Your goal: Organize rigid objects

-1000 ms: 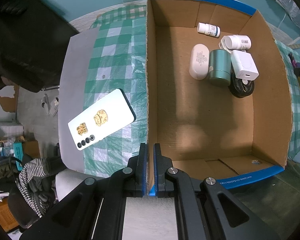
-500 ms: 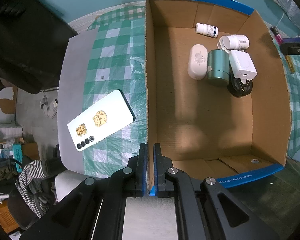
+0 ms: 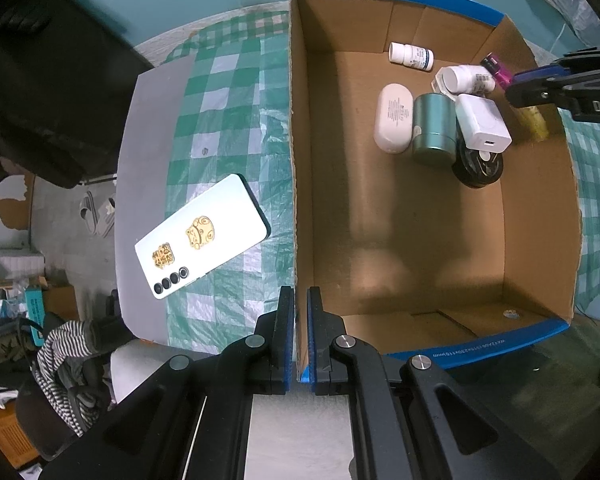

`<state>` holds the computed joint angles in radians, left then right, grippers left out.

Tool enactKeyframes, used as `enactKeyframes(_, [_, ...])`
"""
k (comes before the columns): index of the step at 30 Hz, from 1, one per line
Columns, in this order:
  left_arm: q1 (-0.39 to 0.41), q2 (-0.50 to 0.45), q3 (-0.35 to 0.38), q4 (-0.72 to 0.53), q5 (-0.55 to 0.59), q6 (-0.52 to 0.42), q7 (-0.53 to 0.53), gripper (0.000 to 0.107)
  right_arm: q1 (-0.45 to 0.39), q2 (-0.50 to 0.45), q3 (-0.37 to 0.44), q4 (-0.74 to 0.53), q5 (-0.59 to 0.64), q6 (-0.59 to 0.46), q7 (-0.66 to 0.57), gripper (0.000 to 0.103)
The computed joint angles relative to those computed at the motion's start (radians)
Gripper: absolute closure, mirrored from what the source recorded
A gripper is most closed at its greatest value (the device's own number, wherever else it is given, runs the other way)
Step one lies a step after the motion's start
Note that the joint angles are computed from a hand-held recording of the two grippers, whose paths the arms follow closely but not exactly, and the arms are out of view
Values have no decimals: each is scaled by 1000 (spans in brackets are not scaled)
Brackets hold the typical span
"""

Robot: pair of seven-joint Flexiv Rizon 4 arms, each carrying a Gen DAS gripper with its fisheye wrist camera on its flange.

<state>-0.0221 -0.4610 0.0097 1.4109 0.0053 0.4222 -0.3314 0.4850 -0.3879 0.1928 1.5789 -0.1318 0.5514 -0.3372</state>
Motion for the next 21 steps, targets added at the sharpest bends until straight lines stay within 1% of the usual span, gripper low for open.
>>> enactKeyframes(7, [3, -1, -1, -2, -3, 1, 5, 102, 8, -16, -9, -22, -20, -11, 10, 81])
enactKeyframes(9, [4, 0, -1, -4, -6, 1, 6, 102, 14, -11, -13, -21, -30, -20, 31, 72])
enactKeyframes(10, [5, -2, -2, -8, -7, 0, 7, 99, 19, -6, -16, -20, -40, -27, 44, 66])
enactKeyframes(12, [6, -4, -3, -14, -10, -3, 9, 99, 25, 4, -18, -15, -57, -35, 69, 58])
enactKeyframes(13, [6, -4, -3, -18, -12, -9, 9, 99, 30, 15, -20, -10, -67, -40, 93, 52])
enactKeyframes(14, [7, -4, -5, -20, -15, -8, 12, 99, 32, 19, -20, -6, -74, -41, 106, 47])
enactKeyframes(18, [11, -6, -9, -35, -30, -14, 18, 99, 47, 57, -23, 16, -118, -50, 197, 46])
enactKeyframes(19, [12, -6, -11, -40, -36, -15, 18, 97, 49, 63, -22, 15, -126, -57, 216, 46])
enactKeyframes(21, [16, -5, -16, -49, -52, -18, 24, 88, 60, 85, -24, 23, -160, -77, 276, 45])
